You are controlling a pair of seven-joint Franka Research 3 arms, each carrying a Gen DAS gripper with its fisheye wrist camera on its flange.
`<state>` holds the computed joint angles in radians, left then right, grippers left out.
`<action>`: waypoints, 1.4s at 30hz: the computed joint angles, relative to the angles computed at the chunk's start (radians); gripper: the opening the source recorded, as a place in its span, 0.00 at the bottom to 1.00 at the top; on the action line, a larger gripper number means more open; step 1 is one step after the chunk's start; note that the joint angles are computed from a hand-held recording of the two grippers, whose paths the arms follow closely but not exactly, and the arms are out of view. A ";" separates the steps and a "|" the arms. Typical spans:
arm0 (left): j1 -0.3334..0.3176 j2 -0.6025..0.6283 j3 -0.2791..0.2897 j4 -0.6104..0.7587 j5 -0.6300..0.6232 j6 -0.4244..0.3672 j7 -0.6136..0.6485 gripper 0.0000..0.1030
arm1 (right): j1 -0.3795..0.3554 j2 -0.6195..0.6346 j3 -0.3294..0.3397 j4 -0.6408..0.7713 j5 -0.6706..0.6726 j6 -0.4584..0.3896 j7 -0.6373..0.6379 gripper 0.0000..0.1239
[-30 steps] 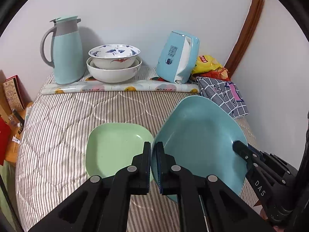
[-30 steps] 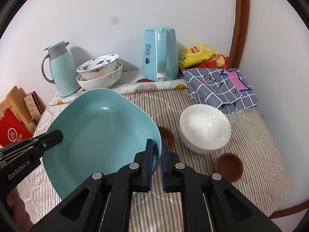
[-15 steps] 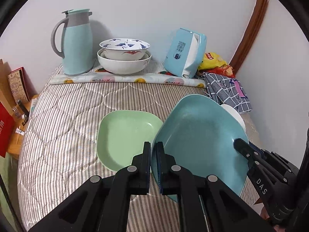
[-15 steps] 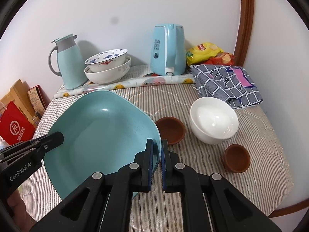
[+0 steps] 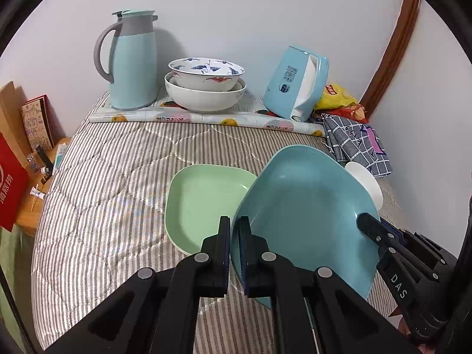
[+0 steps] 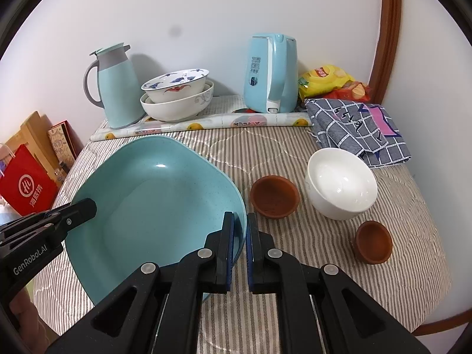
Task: Organize plates and bowls
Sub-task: 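Carry the light-blue plate with both grippers over the green plate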
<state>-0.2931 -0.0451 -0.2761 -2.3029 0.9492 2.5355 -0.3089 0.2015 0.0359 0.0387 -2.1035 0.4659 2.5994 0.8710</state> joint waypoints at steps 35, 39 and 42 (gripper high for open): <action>0.078 0.047 0.063 -0.110 -0.099 0.128 0.022 0.06 | 0.067 0.190 0.043 0.107 -0.132 -0.038 0.063 0.06; 0.085 0.053 0.068 -0.101 -0.100 0.116 0.034 0.06 | 0.073 0.216 0.048 0.138 -0.136 -0.037 0.064 0.06; 0.088 0.063 0.073 -0.092 -0.095 0.110 0.032 0.06 | 0.082 0.239 0.050 0.158 -0.149 -0.026 0.068 0.06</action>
